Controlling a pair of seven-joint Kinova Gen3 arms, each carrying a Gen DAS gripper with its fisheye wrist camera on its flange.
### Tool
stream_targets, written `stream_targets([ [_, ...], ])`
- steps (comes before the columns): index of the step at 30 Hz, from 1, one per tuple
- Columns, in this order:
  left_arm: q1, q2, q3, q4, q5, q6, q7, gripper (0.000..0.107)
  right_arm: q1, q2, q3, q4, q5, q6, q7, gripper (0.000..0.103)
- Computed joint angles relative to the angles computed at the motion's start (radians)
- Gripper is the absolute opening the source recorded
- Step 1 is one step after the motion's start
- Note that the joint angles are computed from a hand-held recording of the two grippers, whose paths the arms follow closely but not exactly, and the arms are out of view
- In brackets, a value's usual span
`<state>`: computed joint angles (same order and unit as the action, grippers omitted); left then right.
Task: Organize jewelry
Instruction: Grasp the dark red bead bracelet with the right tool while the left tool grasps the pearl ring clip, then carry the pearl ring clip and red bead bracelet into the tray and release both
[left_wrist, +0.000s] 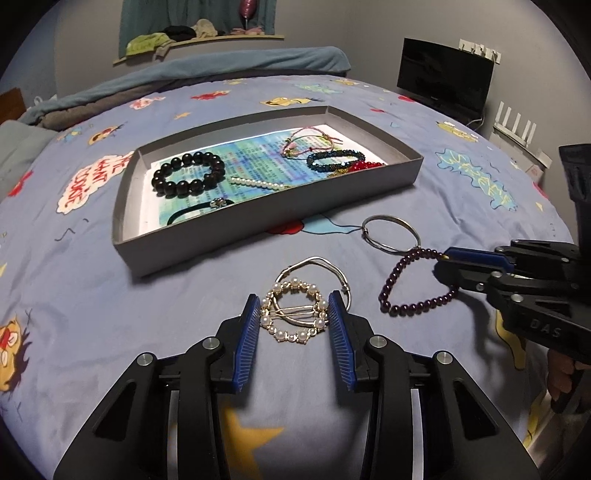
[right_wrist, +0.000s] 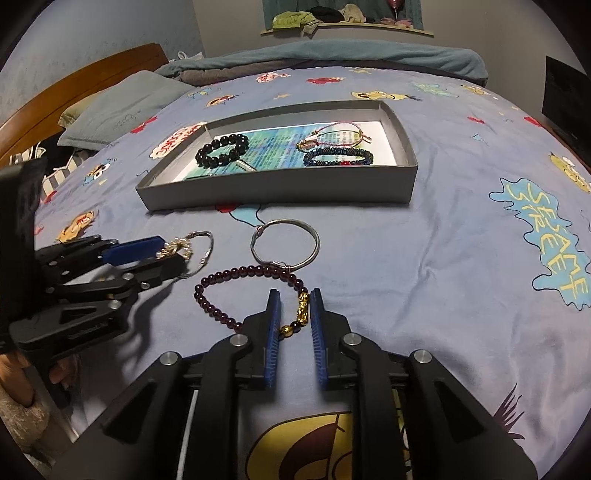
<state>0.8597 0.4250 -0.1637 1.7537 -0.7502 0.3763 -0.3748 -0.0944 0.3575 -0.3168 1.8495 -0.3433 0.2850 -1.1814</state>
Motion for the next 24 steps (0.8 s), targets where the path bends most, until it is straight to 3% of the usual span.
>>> stream_targets([
  [2,0.006,-0.015,-0.003,0.013,-0.005,-0.001,0.007,0.039,0.010,-0.005,-0.013,0.013,-0.007,-0.021,0.010,0.007],
  [9,0.013,-0.066,-0.008,0.051,-0.061,-0.004,0.069,0.039,0.153,-0.042,-0.170,0.058,-0.078,-0.097,0.120,0.006],
  [12,0.001,-0.087,0.011,0.056,-0.091,0.018,0.087,0.039,0.242,-0.060,-0.266,0.063,-0.113,-0.117,0.182,0.006],
  [14,-0.014,-0.099,0.031,0.053,-0.113,0.037,0.095,0.039,0.259,-0.073,-0.284,0.054,-0.124,-0.114,0.205,0.006],
  [19,-0.090,-0.121,0.095,0.035,-0.126,0.059,0.062,0.039,0.211,-0.097,-0.233,0.006,-0.128,-0.112,0.229,0.006],
  [24,-0.168,-0.098,0.136,-0.037,-0.092,0.094,-0.051,0.039,0.147,-0.075,-0.170,-0.069,-0.105,-0.129,0.204,0.006],
])
